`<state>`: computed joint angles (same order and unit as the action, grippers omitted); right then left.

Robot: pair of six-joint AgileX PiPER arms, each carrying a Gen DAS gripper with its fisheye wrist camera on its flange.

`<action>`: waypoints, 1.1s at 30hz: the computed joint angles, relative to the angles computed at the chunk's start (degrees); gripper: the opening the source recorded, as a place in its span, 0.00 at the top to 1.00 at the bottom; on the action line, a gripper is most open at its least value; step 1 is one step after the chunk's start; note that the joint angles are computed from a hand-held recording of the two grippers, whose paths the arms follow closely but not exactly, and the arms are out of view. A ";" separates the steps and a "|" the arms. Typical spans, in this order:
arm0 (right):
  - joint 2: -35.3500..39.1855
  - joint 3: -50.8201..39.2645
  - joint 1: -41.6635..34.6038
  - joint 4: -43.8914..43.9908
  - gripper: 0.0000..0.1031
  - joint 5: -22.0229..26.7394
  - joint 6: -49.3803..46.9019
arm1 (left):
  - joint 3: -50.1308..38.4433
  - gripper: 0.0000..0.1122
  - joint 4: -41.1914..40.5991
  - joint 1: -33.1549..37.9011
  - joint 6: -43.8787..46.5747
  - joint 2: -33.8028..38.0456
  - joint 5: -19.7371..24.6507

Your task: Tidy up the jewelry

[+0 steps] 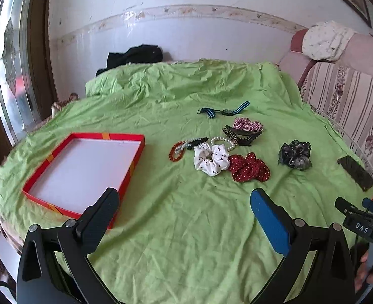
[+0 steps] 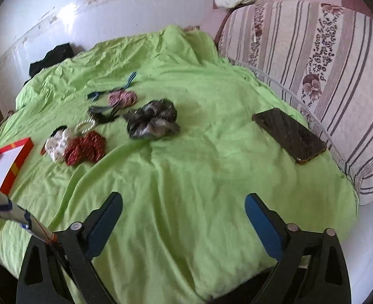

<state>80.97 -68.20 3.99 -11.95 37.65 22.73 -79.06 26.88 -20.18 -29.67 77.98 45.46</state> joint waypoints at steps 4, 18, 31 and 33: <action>-3.02 0.03 1.67 -3.30 0.05 2.19 1.47 | -0.96 0.08 0.68 -0.49 1.48 -1.25 2.42; 3.64 -10.08 -1.86 4.73 0.11 1.18 -7.31 | -9.99 0.08 -3.51 10.57 9.80 2.45 6.87; 18.32 -23.78 -0.75 11.63 0.21 3.15 -12.42 | -24.79 0.14 -17.65 14.26 19.48 19.93 8.83; 20.75 -27.73 -0.16 10.91 0.21 3.48 -11.37 | -29.87 0.14 -17.44 13.56 19.33 24.01 9.70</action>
<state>101.72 -95.93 3.83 -1.04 41.13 11.36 -108.93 9.43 -6.62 -10.33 101.99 55.17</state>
